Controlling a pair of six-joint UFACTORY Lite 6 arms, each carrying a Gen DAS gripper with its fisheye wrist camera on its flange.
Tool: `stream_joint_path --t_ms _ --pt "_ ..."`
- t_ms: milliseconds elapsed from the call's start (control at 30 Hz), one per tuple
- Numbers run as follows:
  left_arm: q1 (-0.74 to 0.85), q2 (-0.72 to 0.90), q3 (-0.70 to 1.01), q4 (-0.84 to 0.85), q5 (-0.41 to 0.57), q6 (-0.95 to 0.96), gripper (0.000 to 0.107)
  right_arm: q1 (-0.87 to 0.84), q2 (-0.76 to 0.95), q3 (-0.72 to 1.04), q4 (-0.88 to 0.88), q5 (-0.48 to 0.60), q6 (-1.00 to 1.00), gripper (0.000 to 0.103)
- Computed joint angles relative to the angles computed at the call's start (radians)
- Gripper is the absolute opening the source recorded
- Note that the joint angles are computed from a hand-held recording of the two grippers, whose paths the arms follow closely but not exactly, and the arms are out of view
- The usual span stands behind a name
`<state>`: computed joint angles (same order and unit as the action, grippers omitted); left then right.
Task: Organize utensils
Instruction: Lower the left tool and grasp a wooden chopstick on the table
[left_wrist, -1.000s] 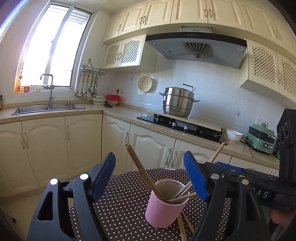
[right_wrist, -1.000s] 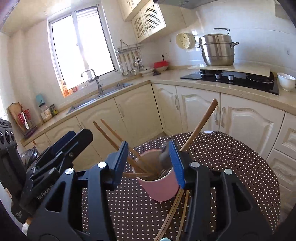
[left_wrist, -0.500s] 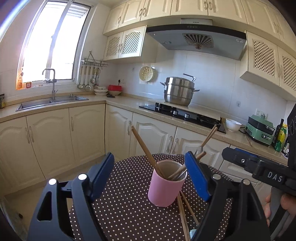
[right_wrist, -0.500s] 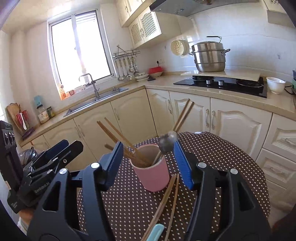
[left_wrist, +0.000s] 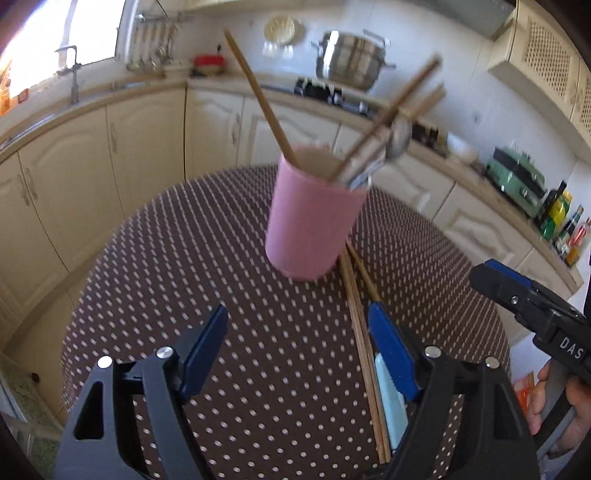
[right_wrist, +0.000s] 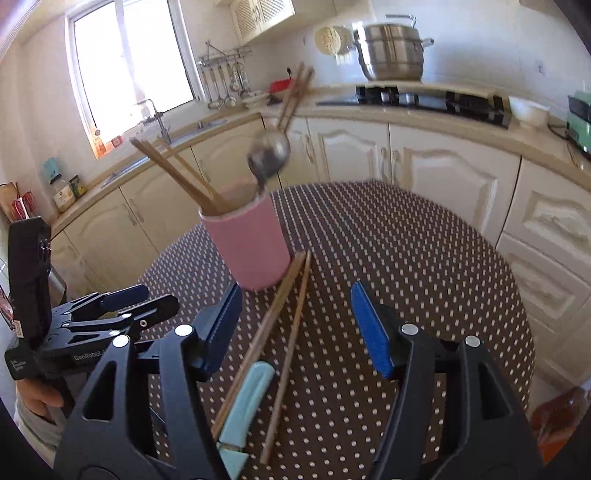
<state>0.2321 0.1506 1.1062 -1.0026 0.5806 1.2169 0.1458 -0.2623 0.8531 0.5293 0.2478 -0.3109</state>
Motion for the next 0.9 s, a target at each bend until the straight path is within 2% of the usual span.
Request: stream_joint_path --t_ms 200,267,367,467,600,767,900 --pt "-0.131 0.054 -0.027 0.126 -0.111 -0.057 0.077 -0.037 -0.002 -0.106 0.26 -0.011 -0.254 0.062" --pt "-0.177 0.066 -0.043 0.167 -0.181 -0.08 0.077 -0.065 -0.002 -0.131 0.373 0.003 -0.373 0.062" --pt "-0.235 0.091 -0.051 0.317 -0.284 -0.227 0.077 -0.094 -0.003 -0.155 0.455 0.018 -0.466 0.063" --pt "-0.248 0.119 -0.024 0.305 -0.271 -0.231 0.077 -0.116 -0.002 -0.176 0.525 0.026 -0.541 0.063" --pt "-0.281 0.142 0.005 0.401 -0.292 -0.336 0.077 -0.133 0.016 -0.173 0.581 0.037 -0.598 0.063" --pt "-0.373 0.233 0.123 0.695 -0.317 -0.671 0.077 -0.146 0.029 -0.172 0.605 0.051 -0.627 0.064" --pt "-0.379 0.265 0.185 0.768 -0.268 -0.769 0.077 -0.146 0.04 -0.163 0.587 0.056 -0.616 0.065"
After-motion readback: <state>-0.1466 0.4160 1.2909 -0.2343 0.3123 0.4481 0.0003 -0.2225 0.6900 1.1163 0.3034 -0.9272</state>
